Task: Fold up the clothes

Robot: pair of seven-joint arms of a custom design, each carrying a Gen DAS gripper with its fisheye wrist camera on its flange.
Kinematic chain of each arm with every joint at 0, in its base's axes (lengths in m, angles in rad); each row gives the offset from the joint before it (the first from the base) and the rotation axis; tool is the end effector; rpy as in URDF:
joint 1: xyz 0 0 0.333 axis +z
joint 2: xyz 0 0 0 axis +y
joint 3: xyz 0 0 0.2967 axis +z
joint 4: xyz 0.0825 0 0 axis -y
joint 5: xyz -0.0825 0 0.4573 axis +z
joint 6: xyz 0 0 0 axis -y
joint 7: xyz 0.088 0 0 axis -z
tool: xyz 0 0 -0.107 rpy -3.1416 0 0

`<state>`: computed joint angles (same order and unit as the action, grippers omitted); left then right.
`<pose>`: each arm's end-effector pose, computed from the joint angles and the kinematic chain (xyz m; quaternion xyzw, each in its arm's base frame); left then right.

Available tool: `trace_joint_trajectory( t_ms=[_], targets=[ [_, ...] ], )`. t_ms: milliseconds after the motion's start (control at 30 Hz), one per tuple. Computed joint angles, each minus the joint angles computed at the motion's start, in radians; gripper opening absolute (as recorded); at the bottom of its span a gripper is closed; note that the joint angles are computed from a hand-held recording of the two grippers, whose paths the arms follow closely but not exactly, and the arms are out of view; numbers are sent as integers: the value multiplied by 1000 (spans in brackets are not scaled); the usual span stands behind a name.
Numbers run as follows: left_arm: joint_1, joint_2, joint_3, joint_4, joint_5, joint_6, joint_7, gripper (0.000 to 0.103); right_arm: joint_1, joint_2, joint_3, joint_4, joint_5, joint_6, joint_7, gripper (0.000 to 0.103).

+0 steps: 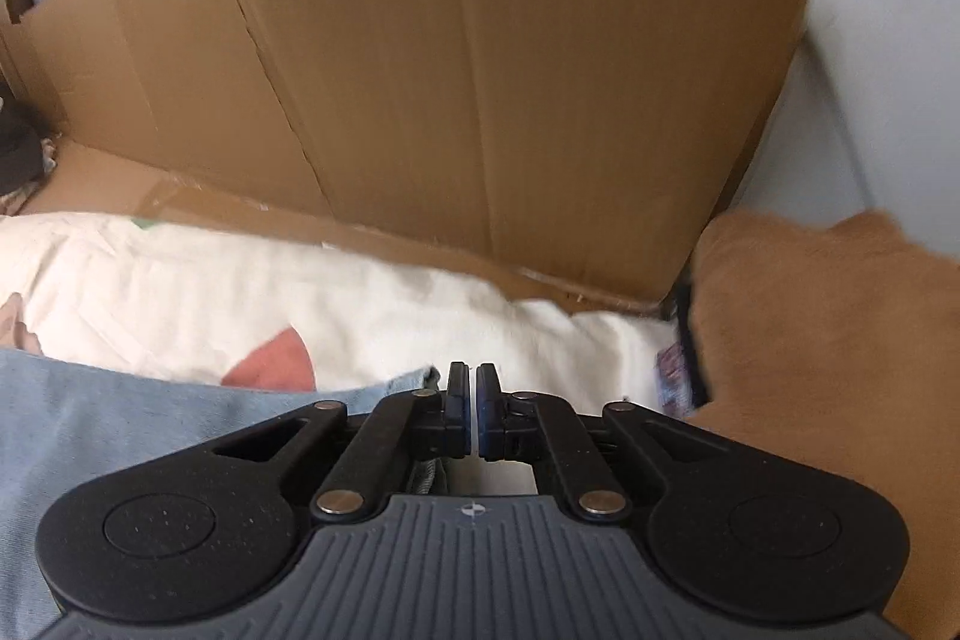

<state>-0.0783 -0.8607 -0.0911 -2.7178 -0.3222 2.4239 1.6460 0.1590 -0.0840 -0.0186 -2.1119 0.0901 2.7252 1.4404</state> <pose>0.4171 -0.0704 0.4948 -0.6578 0.6925 -0.2725 0.1157 0.6344 0.0861 0.4821 -0.7276 0.5942 -0.2174 0.2650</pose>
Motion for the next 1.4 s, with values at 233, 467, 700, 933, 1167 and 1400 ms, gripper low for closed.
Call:
trace_joint_trajectory(
  t_ms=[233,467,700,933,1167,1400],
  targets=[
    [-32,-34,9,-10,-24,-14,19,72,19,-146,-37,-119,128,26,1,5],
    [-80,-17,10,40,-48,-58,62,72,38,-386,-84,-319,130,40,65,35],
    [-131,127,-23,249,-47,-139,151,74,81,-562,-115,-489,114,61,155,35],
    [-208,271,-81,447,-72,-181,216,76,136,-628,-137,-595,106,107,219,35],
    [-306,358,-125,531,-176,-187,221,77,171,-697,-178,-691,128,125,289,40],
    [-395,431,-175,539,-255,-128,218,77,191,-698,-201,-717,139,178,362,41]
  ],
)
